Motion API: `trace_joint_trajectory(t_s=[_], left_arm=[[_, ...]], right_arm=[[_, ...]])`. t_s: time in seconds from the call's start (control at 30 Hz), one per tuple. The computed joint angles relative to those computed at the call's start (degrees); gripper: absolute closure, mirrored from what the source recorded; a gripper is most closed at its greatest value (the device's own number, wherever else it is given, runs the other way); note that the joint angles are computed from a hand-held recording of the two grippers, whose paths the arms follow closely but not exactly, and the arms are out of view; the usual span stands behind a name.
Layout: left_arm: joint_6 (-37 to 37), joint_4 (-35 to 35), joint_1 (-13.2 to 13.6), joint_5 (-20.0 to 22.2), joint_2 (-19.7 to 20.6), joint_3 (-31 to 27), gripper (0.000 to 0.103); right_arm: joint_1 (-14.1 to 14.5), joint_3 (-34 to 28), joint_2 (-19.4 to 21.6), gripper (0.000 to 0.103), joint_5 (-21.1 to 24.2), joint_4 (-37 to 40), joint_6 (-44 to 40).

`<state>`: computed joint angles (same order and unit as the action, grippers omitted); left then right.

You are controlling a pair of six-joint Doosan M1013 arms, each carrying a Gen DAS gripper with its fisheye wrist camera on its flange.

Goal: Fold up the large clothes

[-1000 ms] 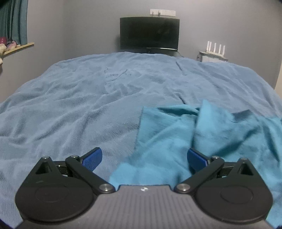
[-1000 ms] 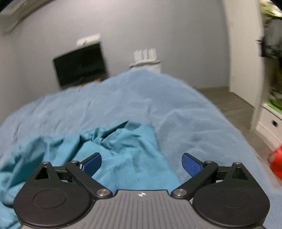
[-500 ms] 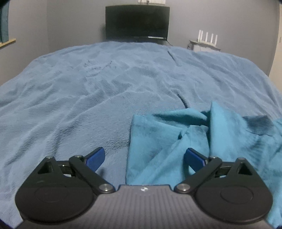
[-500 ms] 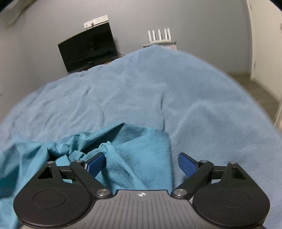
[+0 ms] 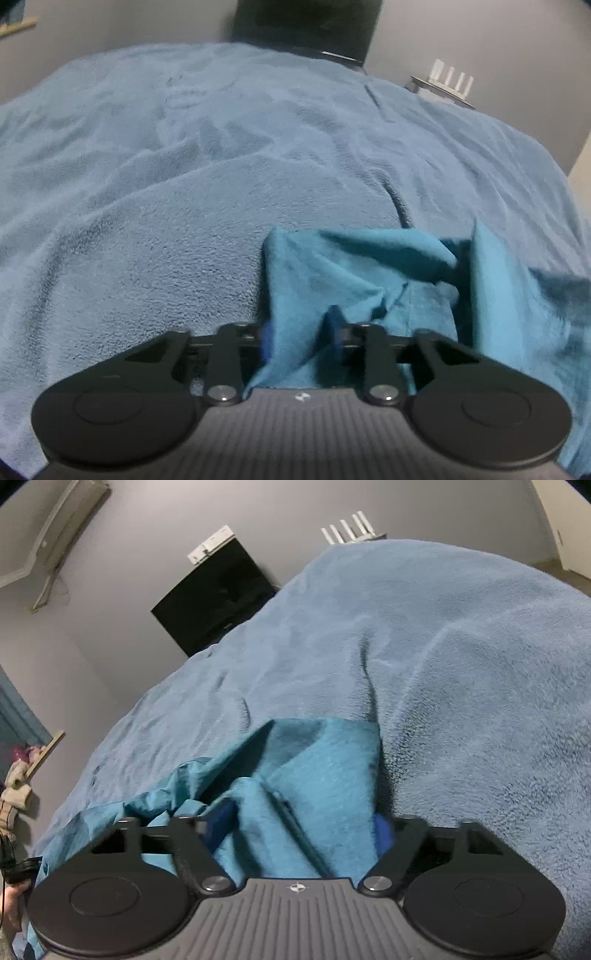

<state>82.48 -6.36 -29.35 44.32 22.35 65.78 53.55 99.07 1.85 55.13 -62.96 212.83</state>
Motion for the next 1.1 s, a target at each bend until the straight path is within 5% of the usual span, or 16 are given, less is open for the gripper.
trace_joint_trajectory(t_s=[0.1,0.23,0.4,0.57,0.73,0.93,1.03,1.1], left_arm=[[0.8,5.8,-1.6,-3.8,-1.8,2.7,0.099],[2.0,11.7,-3.3,-10.1,-4.9,7.3,0.103],[5.0,11.1,-3.6,-14.6,-7.8,11.0,0.103],[0.9,13.5,-3.4,-14.5,-7.6,9.1,0.103],[-0.7,14.3,-3.1,-12.0,-4.8,2.9,0.103],[-8.0,27.6,-5.3,-11.4,-0.4,-6.1,0.103],[-9.1,24.6,-5.1,-5.9,2.2,-11.0,0.097],[-12.4,29.4,-5.8,-3.4,2.6,-11.4,0.071]], right_arm=[[1.5,-3.6,2.1,0.064,5.1,0.4,-10.0],[3.9,-10.4,7.6,0.073,16.5,-1.0,-28.7],[6.7,-13.5,11.1,0.085,24.2,-8.2,-38.8],[7.6,-14.5,11.9,0.095,28.0,-14.0,-38.7],[5.2,-16.9,11.6,0.097,26.4,-14.9,-41.0],[1.8,-21.0,12.2,0.098,25.7,-19.4,-48.3],[-0.1,-23.8,13.3,0.079,27.4,-17.9,-48.6],[-0.7,-24.7,13.7,0.038,28.9,-15.7,-47.7]])
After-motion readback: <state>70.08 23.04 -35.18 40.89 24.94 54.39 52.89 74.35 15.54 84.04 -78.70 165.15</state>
